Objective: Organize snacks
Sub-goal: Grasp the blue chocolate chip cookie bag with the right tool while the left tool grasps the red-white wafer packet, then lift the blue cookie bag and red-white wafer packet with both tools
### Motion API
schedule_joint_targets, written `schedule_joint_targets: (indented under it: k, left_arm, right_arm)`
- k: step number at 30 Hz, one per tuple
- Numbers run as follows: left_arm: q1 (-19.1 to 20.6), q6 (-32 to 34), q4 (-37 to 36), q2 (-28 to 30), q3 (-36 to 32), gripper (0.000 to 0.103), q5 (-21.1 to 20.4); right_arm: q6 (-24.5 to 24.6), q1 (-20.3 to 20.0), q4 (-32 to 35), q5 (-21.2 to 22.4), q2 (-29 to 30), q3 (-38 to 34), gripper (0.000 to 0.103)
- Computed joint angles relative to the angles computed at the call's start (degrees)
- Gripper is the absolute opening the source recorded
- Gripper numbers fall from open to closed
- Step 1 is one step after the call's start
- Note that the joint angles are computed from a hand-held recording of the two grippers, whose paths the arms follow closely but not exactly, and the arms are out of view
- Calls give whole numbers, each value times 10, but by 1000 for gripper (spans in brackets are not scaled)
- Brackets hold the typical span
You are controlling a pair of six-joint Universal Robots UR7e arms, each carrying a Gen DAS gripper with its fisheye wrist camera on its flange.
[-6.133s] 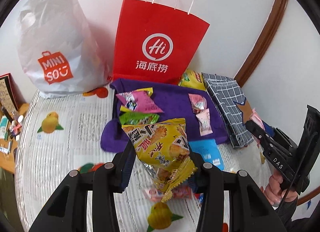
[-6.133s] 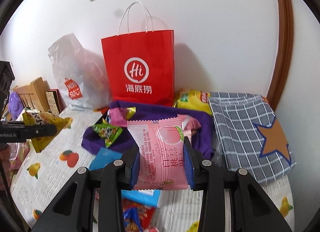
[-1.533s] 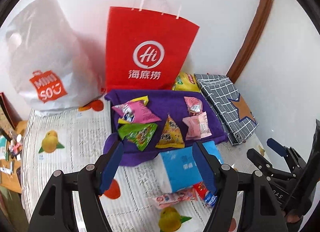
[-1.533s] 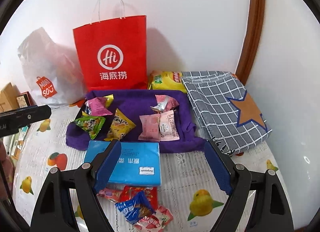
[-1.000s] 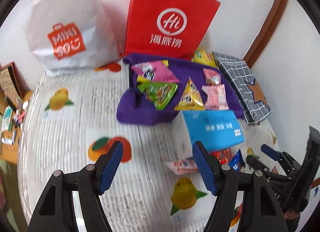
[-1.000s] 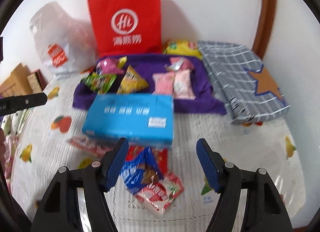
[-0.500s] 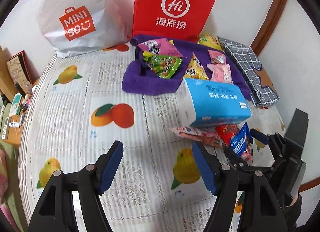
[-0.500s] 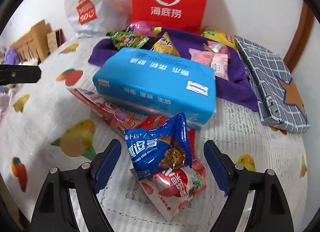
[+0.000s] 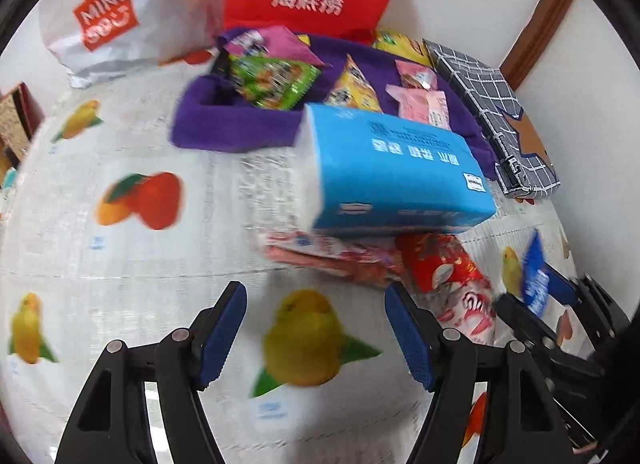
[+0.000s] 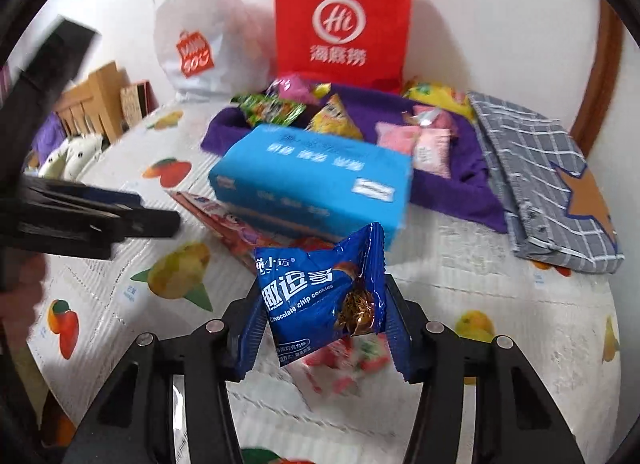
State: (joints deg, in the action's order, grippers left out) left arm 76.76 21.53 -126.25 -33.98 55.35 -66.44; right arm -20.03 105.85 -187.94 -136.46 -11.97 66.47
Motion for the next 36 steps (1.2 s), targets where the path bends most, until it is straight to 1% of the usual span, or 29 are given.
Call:
schedule_joint_targets:
  k: [3, 5, 7, 10, 12, 13, 14, 15, 16, 18, 19, 21, 22, 23, 25, 31, 36]
  left_arm:
    - [2, -26, -11, 12, 1, 70, -19]
    - [2, -38, -10, 19, -3, 70, -32]
    - [3, -45, -21, 23, -2, 70, -44]
    - [1, -58, -26, 35, -9, 68, -33]
    - [-2, -54, -50, 36, 0, 68, -28]
    - [-3, -57, -48, 39, -2, 67, -26]
    - [-5, -57, -51, 40, -2, 64, -20]
    - [-8, -52, -65, 39, 6, 60, -9]
    - [-9, -49, -68, 40, 7, 50, -3]
    - [-12, -38, -81, 41, 13, 48, 10]
    - [-11, -36, -77, 40, 13, 44, 5]
    - [-10, -40, -65, 38, 10, 40, -2]
    - [-8, -43, -55, 36, 8, 30, -9]
    - [-6, -47, -44, 34, 5, 29, -19]
    - [-4, -55, -29, 29, 4, 28, -24]
    - [-1, -46, -36, -1, 36, 26, -23]
    - [-1, -35, -36, -30, 64, 26, -29]
  right_arm:
    - [4, -5, -24, -19, -21, 37, 53]
    - [10, -8, -30, -23, -34, 61, 53]
    - [12, -12, -51, -28, -45, 82, 53]
    - [15, -20, -69, -30, -49, 93, 53]
    - [26, -27, -68, -31, -50, 94, 53]
    - [31, -30, -68, -29, -50, 96, 53]
    - [36, -32, -67, -28, -51, 97, 53]
    - [46, -35, -61, -26, -51, 97, 53]
    - [49, -37, -57, -25, -51, 97, 53]
    - [52, -38, -58, -25, -50, 96, 53]
    - [52, -39, -60, -24, -49, 96, 53]
    - [53, -38, -63, -23, -49, 96, 53]
    - [54, -37, -64, -23, -49, 95, 53]
    - [55, -36, -65, -24, -48, 94, 53]
    - [61, -34, -63, -29, -49, 93, 53]
    - [86, -25, -56, -51, -50, 90, 52]
    - [84, -9, -75, -63, -47, 89, 52]
